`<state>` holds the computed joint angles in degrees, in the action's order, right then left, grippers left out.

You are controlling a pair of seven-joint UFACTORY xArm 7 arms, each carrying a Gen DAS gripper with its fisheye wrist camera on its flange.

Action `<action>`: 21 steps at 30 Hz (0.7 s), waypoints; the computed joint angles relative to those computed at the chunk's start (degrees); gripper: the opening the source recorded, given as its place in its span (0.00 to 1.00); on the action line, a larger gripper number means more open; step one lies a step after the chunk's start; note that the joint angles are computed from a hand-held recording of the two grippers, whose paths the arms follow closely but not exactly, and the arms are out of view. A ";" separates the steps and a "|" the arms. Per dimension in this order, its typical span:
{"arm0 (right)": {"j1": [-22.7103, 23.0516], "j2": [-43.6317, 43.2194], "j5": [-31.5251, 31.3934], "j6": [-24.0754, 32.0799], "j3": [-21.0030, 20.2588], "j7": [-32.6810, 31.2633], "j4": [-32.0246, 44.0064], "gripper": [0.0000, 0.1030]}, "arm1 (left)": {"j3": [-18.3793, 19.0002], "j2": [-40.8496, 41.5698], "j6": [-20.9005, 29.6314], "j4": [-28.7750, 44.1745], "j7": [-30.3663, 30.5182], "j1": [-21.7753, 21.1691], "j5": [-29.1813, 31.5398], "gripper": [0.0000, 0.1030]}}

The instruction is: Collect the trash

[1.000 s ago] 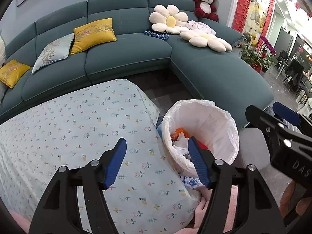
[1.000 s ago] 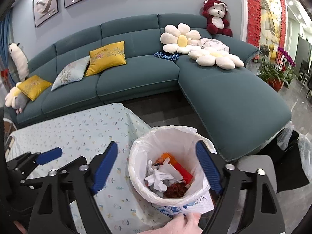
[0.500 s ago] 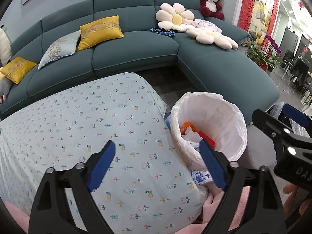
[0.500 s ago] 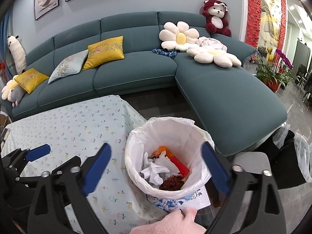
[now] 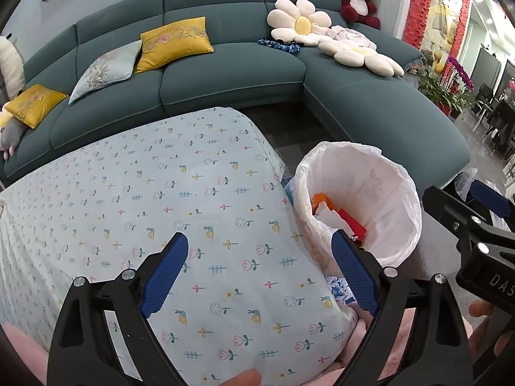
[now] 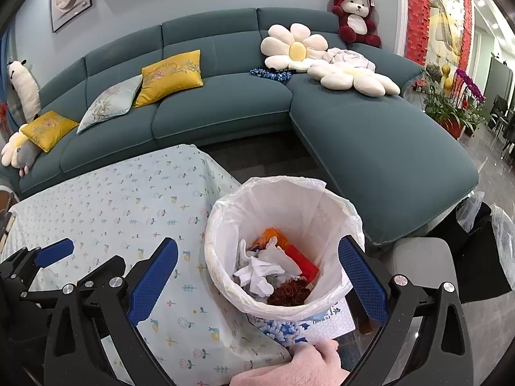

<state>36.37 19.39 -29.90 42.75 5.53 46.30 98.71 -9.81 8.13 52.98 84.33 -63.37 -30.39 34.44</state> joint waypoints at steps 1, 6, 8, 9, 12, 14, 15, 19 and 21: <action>0.00 -0.34 -0.02 -0.22 -0.06 0.44 -0.65 0.93 | 0.03 -0.23 -0.25 -0.42 0.00 0.09 -0.12 0.84; -0.54 -2.12 0.21 -1.21 0.23 2.31 -4.07 0.93 | -0.23 -0.63 -0.55 -1.54 -1.15 -0.01 -0.20 0.84; -0.69 -2.48 -0.02 -1.13 0.42 2.86 -4.97 0.93 | -0.40 -0.65 -0.37 -1.84 -1.36 -0.13 -0.06 0.85; -0.71 -2.67 -0.26 -1.21 0.51 3.16 -5.42 0.93 | -0.46 -0.69 -0.36 -2.02 -1.33 -0.16 -0.06 0.85; -0.76 -3.06 -0.81 -1.47 0.75 4.29 -6.45 0.93 | -0.64 -0.45 0.23 -2.01 -1.52 -0.48 0.41 0.85; -0.87 -3.36 -1.03 -2.01 0.88 5.14 -7.34 0.93 | -0.71 -0.42 0.29 -2.16 -1.39 -0.67 0.62 0.85; -0.89 -3.43 -1.20 -2.12 0.92 5.53 -7.60 0.93 | -0.74 -0.45 0.28 -2.25 -1.25 -0.74 0.69 0.85; -0.88 -3.34 -1.75 -2.30 1.07 6.92 -8.09 0.93 | -0.80 -0.73 -0.01 -2.81 -1.07 -0.80 0.64 0.85; -0.95 -3.28 -1.61 -2.20 1.17 7.19 -8.35 0.93 | -0.85 -0.84 0.00 -3.14 -1.06 -0.77 0.46 0.85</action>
<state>35.42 16.12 -31.52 40.54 6.70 53.48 90.36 -10.65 7.29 52.98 81.18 -64.43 -31.16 34.90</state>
